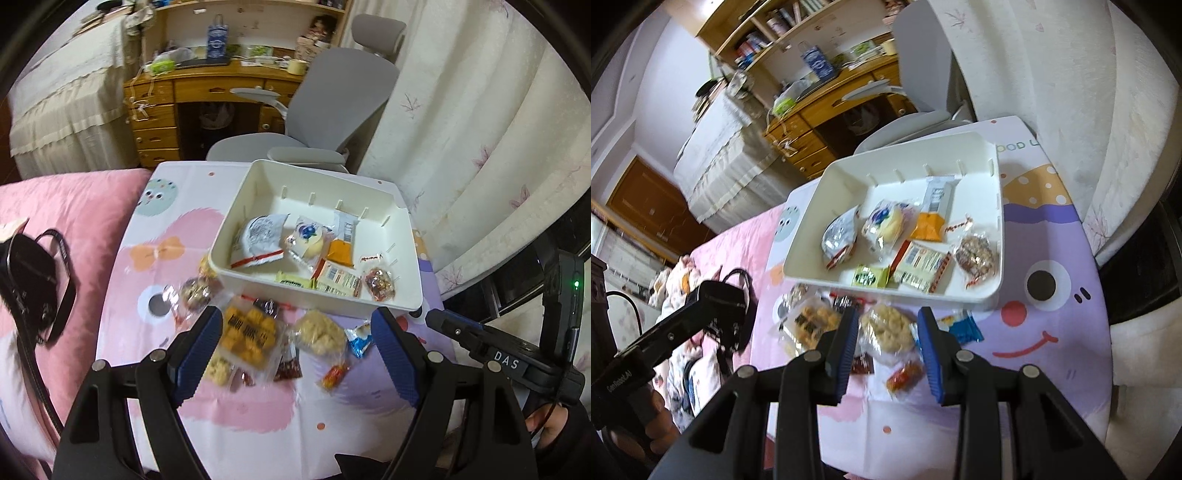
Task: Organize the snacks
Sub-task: 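Withdraw both tools and move them toward the remaining snack pile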
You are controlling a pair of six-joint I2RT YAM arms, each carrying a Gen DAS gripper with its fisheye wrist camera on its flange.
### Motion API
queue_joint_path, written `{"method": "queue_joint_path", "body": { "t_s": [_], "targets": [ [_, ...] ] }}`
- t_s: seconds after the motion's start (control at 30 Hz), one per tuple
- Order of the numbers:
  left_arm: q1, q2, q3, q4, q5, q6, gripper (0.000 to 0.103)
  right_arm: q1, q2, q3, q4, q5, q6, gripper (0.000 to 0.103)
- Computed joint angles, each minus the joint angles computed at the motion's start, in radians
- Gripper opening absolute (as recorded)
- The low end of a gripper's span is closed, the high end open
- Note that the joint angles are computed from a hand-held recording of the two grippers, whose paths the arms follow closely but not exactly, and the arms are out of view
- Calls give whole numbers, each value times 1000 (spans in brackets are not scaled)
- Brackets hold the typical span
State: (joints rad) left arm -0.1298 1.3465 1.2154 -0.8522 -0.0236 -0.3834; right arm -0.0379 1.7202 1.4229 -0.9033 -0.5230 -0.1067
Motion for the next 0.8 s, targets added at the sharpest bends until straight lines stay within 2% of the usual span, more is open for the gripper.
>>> {"method": "queue_joint_path", "body": {
  "t_s": [0.17,0.37,0.47,0.57,0.7,0.8],
  "targets": [
    [-25,-127,-99,-19,-62,-77,84,-4,-65,-99,2,-12,-91,34],
    [-41,-211,-159,-89,-158,-129,87,23,-127,-194,-11,-19,-181,34],
    [-30,-248,-184,-109,-187,-149,92,42,-152,-230,-13,-18,-223,34],
    [-15,-267,-204,-140,-256,-180,93,70,-179,-264,-5,-13,-252,35],
    [34,-276,-228,-158,-301,-166,93,110,-211,-299,17,-4,-276,41],
    [114,-308,-257,-143,-268,-105,93,151,-227,-316,34,9,-269,41]
  ]
}}
